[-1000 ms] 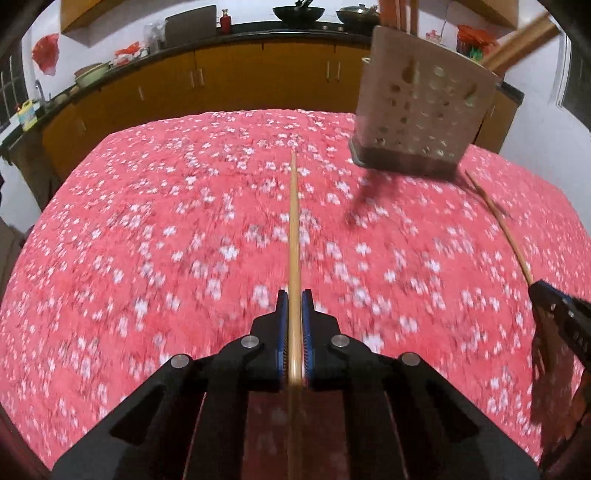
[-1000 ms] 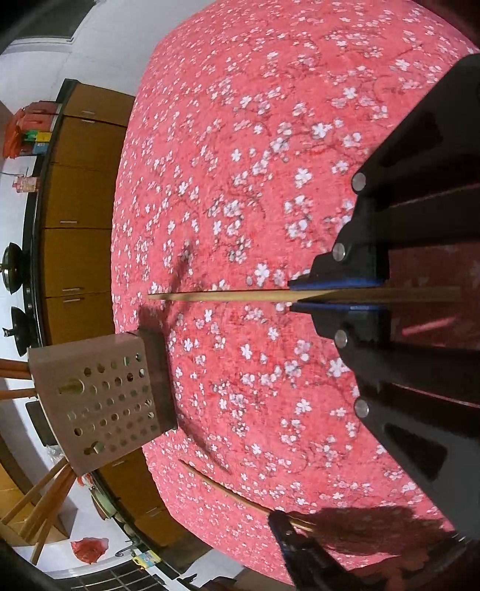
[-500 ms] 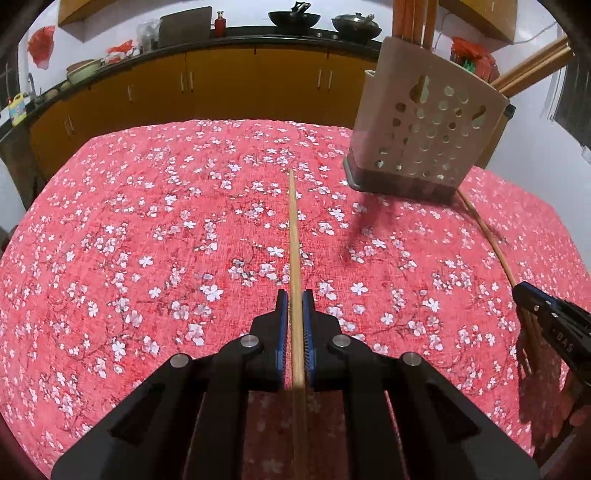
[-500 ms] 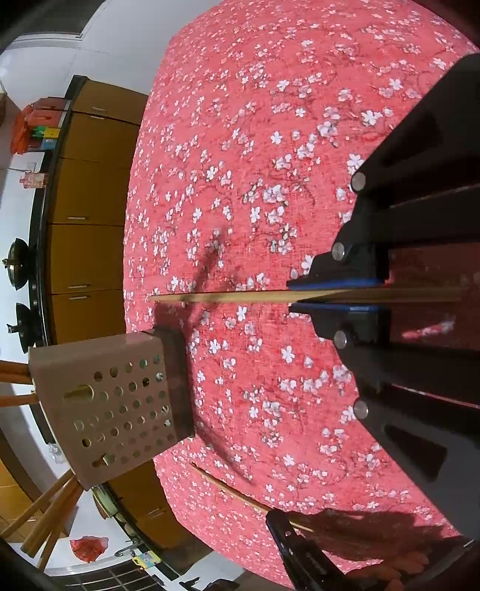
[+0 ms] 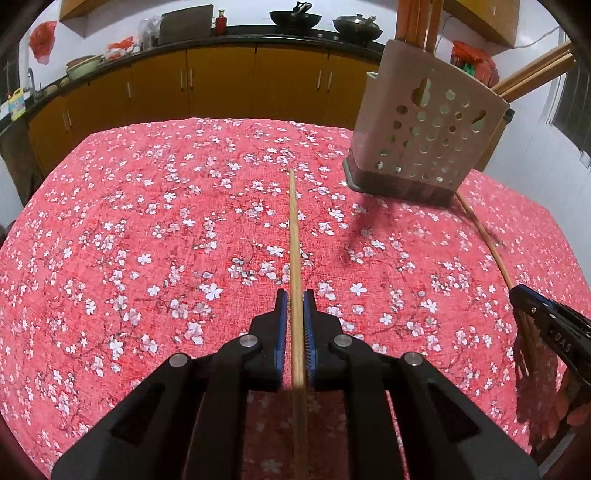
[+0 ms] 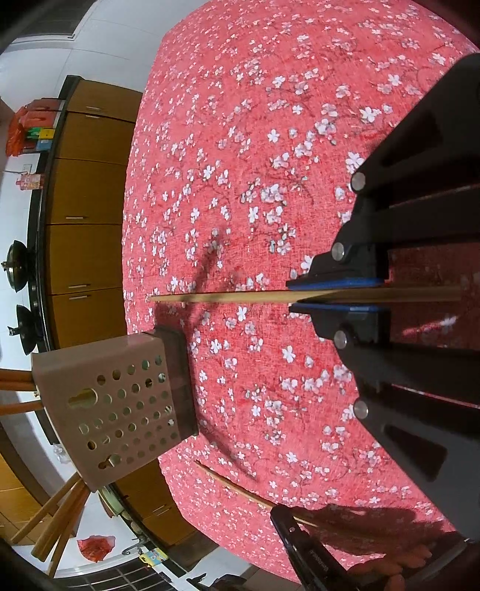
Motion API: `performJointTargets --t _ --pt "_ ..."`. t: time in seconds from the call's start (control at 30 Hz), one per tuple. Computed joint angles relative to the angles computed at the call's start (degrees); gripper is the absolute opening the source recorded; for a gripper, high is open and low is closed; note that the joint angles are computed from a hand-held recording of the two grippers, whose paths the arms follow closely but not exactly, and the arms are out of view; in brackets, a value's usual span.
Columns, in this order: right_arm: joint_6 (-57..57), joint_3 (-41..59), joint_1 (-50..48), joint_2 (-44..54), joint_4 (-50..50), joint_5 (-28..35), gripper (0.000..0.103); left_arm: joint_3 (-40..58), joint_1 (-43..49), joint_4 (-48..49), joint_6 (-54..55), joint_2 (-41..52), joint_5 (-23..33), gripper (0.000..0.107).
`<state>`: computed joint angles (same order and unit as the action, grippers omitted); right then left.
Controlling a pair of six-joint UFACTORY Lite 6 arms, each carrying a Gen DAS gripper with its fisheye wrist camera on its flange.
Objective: Organize utensils
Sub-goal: 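Grasp the last chopstick with the right tool while the left tool grasps another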
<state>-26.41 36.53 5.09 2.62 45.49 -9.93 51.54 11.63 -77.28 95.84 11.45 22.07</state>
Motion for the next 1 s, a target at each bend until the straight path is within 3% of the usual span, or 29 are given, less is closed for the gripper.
performJointTargets --t 1.0 --pt "0.7 0.2 -0.2 -0.1 -0.7 0.5 0.008 0.5 0.4 0.7 -1.0 0.3 0.9 0.011"
